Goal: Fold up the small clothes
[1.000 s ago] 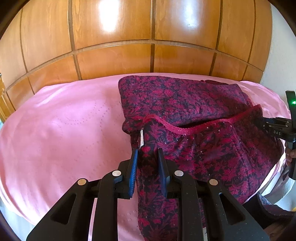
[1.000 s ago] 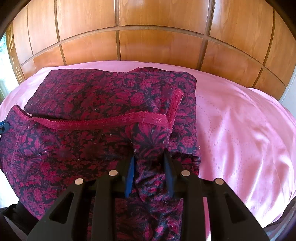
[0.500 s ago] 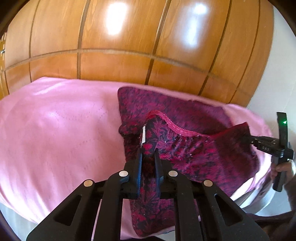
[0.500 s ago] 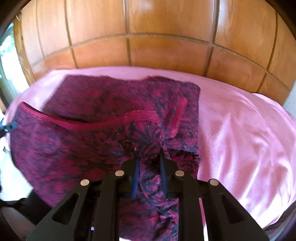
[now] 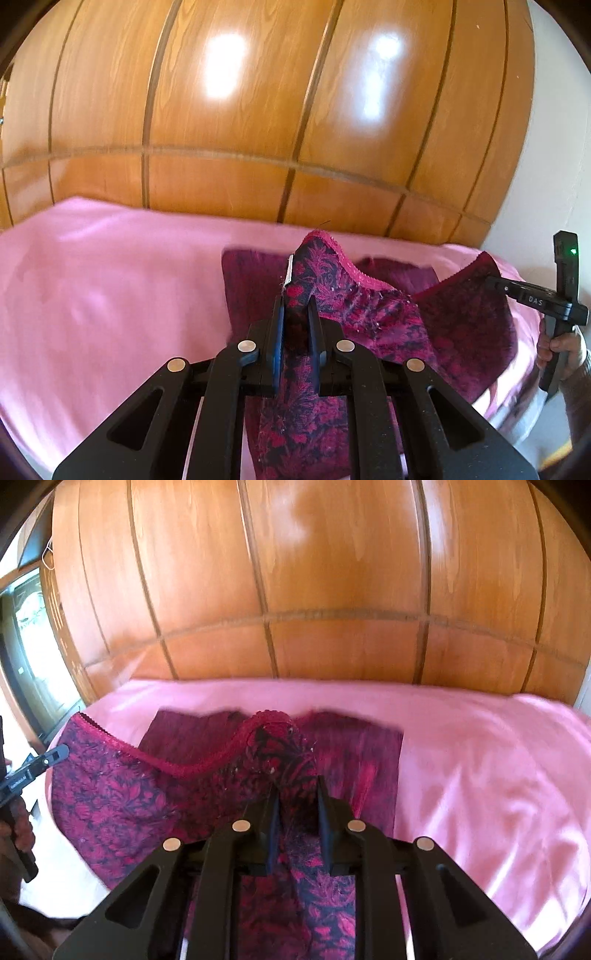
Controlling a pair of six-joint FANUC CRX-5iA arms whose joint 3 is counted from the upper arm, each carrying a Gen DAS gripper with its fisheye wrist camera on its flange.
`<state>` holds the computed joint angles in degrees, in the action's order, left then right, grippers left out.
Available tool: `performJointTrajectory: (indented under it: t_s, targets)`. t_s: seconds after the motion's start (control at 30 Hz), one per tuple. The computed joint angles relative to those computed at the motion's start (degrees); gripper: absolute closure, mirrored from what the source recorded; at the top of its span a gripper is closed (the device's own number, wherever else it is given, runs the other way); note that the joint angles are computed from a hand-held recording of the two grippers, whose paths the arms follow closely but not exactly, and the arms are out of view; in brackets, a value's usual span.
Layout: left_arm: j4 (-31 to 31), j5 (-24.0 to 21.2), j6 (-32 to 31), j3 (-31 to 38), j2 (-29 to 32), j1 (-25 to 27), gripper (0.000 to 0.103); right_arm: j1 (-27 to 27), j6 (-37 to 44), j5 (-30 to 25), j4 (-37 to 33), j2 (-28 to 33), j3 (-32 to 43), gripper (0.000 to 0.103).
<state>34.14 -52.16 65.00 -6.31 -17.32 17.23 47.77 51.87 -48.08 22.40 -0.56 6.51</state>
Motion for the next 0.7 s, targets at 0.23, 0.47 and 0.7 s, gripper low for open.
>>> performJointTrajectory:
  t_s: [0.23, 0.47, 0.7]
  targets:
    - [-5.74, 2.78, 6.45, 10.96, 10.55, -2.27, 0.093, -4.97, -1.45, 2.30, 0.01, 8.65, 10.09, 0.087]
    - [-12.67, 0.36, 15.58, 23.33, 22.02, -4.64, 0.093, -8.50, -1.42, -1.88, -1.52, 18.69, 22.29, 0.087]
    - [-25.96, -9.76, 25.49, 36.36, 33.54, -8.42, 0.093, -11.29, -0.68, -13.61, -5.18, 31.57, 36.78, 0.086]
